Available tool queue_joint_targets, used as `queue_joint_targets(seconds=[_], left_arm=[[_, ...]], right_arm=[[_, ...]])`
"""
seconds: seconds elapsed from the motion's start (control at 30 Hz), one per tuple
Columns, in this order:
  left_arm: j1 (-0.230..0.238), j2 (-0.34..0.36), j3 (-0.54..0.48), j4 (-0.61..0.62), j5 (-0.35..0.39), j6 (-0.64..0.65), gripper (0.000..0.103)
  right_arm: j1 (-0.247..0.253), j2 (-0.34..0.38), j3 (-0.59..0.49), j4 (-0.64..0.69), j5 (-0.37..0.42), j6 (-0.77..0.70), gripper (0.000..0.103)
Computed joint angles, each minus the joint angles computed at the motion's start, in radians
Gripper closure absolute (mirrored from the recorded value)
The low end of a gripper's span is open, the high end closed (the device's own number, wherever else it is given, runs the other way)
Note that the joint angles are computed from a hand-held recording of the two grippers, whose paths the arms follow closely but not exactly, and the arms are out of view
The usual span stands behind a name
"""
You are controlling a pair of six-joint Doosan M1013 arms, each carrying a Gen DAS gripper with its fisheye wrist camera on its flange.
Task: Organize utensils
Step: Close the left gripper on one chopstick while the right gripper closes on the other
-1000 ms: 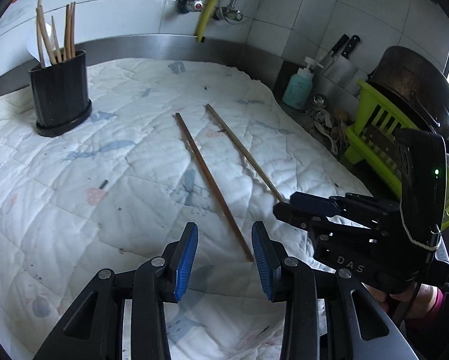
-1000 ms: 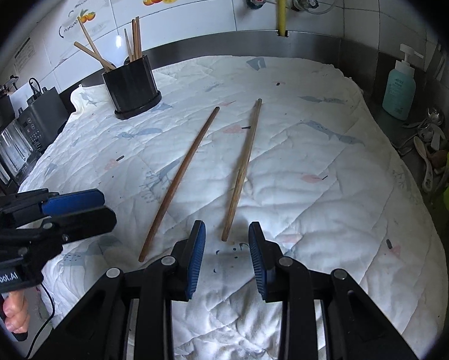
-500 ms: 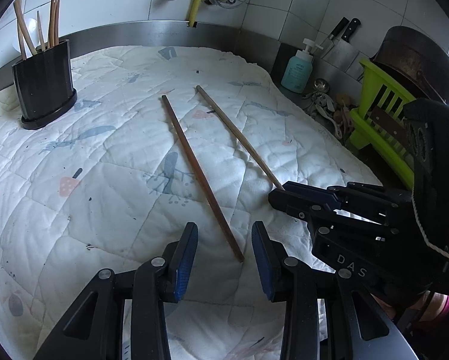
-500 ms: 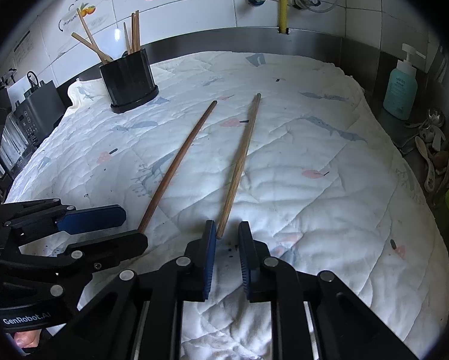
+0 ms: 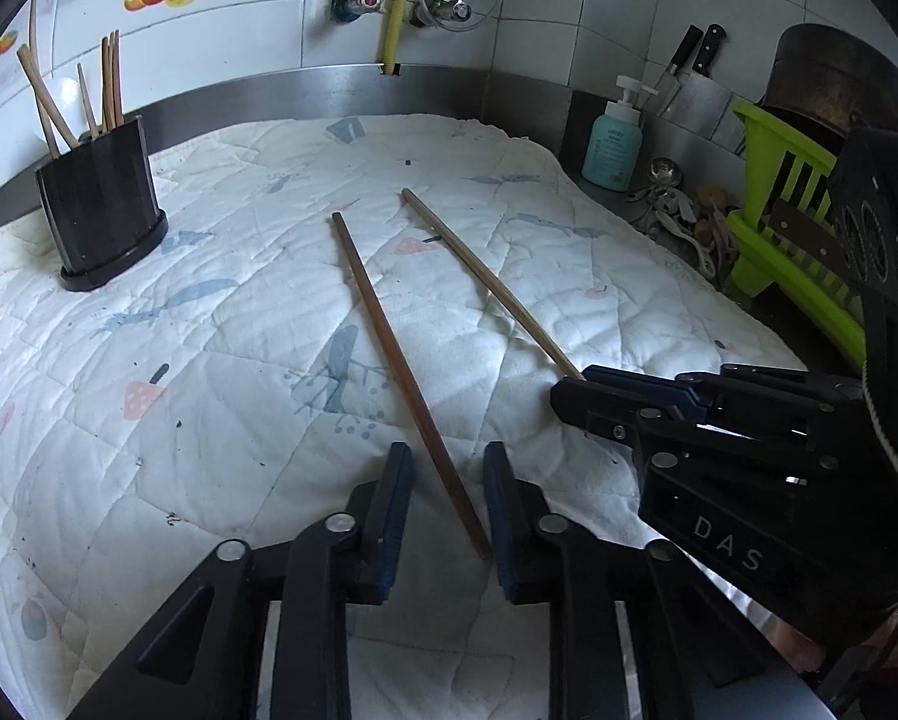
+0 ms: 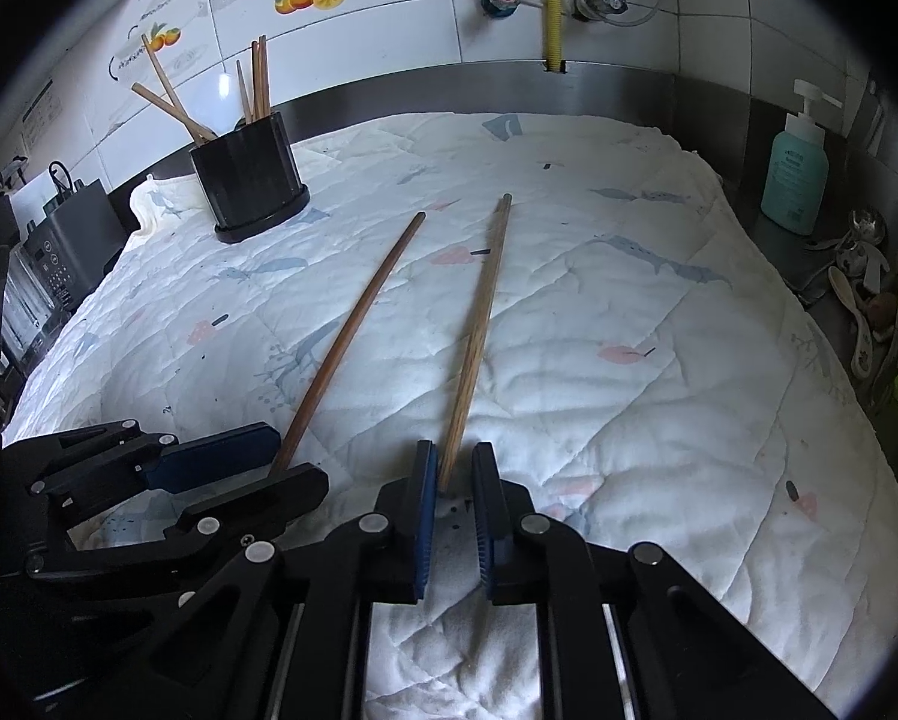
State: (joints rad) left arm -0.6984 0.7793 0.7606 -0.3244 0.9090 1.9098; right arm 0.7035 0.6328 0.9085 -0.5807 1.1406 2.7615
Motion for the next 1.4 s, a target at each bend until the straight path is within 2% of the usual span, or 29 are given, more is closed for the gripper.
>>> queue_joint_targets(seconds=[0.07, 0.27, 0.4, 0.83, 1.2, 1.4], left_arm=[[-0.003, -0.001, 0.003, 0.025, -0.013, -0.011, 0.090], [0.004, 0.004, -0.012, 0.034, -0.005, -0.027, 0.098], [0.015, 0.003, -0.023, 0.041, -0.011, -0.053, 0.098], [0.048, -0.017, -0.053, 0.013, -0.102, -0.069, 0.098], [0.068, 0.023, -0.165, 0.045, -0.099, -0.108, 0.098], [0.082, 0.067, -0.280, 0.047, -0.069, -0.123, 0.098]], right_arm=[[0.001, 0.000, 0.001, -0.005, -0.002, 0.008, 0.089], [0.004, 0.005, -0.007, -0.018, 0.012, 0.007, 0.093], [0.010, 0.004, -0.011, -0.047, 0.026, 0.015, 0.094], [0.026, -0.004, -0.051, -0.199, 0.058, 0.016, 0.095], [0.017, 0.016, -0.115, -0.263, 0.061, -0.046, 0.095], [0.001, 0.021, -0.143, -0.276, 0.044, -0.068, 0.095]])
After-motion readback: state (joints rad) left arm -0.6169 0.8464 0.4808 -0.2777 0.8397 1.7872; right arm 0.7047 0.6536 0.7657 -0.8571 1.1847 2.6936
